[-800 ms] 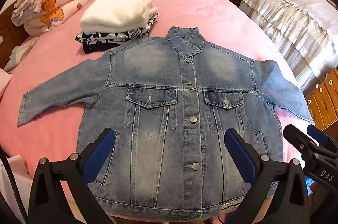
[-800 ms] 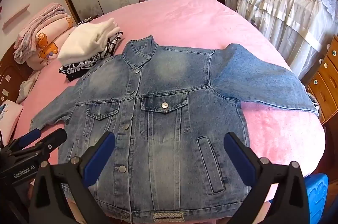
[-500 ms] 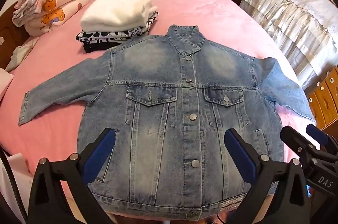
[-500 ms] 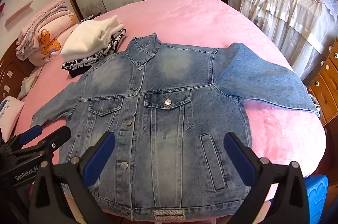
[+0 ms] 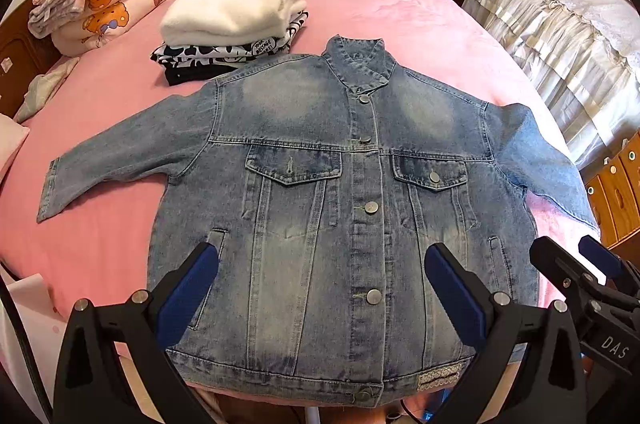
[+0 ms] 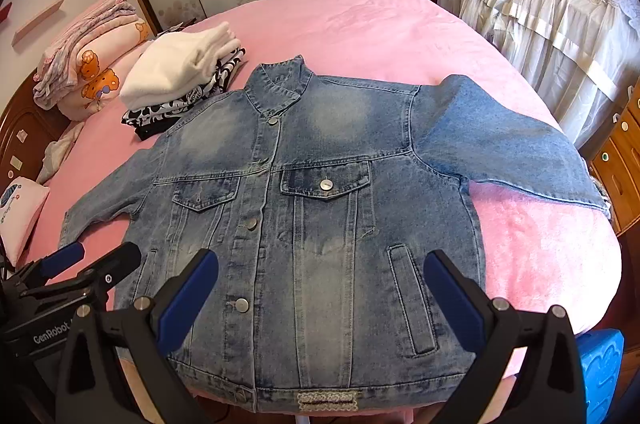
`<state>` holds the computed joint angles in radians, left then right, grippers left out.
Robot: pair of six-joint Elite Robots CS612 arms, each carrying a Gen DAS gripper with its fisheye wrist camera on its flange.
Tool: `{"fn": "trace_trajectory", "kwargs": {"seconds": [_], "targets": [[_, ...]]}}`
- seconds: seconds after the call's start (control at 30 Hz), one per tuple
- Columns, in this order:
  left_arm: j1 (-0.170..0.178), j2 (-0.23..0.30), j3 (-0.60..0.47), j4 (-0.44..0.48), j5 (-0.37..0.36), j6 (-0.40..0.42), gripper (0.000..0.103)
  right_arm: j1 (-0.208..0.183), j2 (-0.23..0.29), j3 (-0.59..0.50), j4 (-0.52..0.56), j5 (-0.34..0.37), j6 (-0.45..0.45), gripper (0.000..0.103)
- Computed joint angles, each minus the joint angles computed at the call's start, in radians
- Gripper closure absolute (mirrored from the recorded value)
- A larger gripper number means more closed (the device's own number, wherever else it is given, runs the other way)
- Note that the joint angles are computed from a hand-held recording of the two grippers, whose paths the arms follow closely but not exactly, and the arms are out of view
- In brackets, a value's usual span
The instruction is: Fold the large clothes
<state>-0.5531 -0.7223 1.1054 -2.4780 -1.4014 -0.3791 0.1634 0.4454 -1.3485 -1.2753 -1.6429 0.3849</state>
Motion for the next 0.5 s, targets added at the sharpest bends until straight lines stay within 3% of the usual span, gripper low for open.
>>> {"fn": "trace_trajectory", "kwargs": {"seconds": [0.5], "targets": [[-0.006, -0.023, 0.032, -0.026, 0.021, 0.002, 0.001, 0.002, 0.007, -0.019, 0.003, 0.000, 0.000, 0.000]]}}
